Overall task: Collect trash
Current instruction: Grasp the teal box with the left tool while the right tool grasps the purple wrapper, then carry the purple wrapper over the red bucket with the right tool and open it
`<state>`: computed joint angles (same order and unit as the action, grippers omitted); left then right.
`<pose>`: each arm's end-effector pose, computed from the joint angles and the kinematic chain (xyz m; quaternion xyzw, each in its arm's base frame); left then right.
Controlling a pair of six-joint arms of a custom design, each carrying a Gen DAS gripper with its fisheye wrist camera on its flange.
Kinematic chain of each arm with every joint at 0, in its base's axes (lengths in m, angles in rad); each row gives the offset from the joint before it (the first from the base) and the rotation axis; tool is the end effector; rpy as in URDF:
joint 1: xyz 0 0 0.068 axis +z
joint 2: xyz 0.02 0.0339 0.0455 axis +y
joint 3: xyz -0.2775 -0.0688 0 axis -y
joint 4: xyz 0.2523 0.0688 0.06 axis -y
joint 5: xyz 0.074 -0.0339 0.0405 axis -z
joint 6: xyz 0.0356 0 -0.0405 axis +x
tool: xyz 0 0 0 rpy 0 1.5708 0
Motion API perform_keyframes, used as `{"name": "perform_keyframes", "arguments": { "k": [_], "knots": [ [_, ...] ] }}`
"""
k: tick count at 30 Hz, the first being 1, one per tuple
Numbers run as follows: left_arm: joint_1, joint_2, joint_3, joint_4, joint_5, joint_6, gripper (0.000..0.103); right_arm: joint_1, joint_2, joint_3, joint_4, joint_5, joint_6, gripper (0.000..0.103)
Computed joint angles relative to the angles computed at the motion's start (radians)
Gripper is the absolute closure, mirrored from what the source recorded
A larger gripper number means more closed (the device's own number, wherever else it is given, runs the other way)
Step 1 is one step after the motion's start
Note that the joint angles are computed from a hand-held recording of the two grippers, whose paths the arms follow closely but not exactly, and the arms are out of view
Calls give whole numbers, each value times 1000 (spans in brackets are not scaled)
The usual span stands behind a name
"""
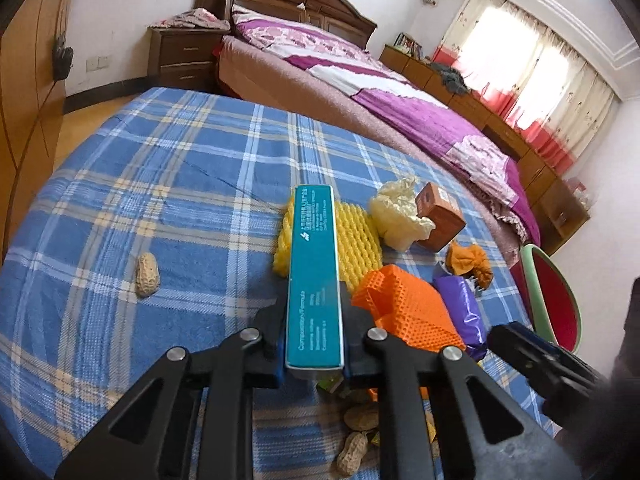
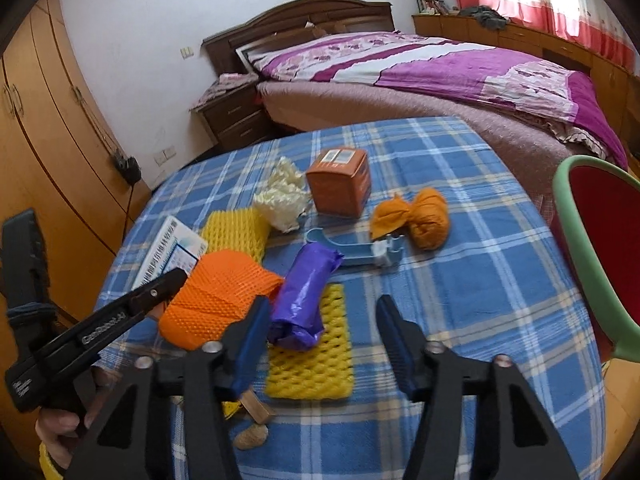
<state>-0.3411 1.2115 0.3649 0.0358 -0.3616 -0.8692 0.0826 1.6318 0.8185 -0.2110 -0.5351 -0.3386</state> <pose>0.2006 -0.0579 0.1463 -0.3028 0.8645 -0.0702 0.3951 0.3057 0.0435 0.1590 -0.2639 0.8932 0.2193 0.2906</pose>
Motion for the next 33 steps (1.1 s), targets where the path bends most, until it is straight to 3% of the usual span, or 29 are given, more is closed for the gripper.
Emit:
{"name": "perform_keyframes", "arguments": {
  "k": [4, 16, 25, 33],
  "knots": [
    [-24, -13, -12, 23, -24, 4, 84, 43, 28, 11, 4, 34, 34, 62],
    [-88, -50, -9, 14, -79, 4, 84, 46, 64, 25, -19, -22, 11, 82],
    [-174, -126, 47, -126, -179, -38, 84, -45, -41, -5, -67, -153, -44, 84],
    [-315, -129, 152, -276, -288, -124, 84, -193, -127, 13, -187, -259, -132, 84]
  ]
}}
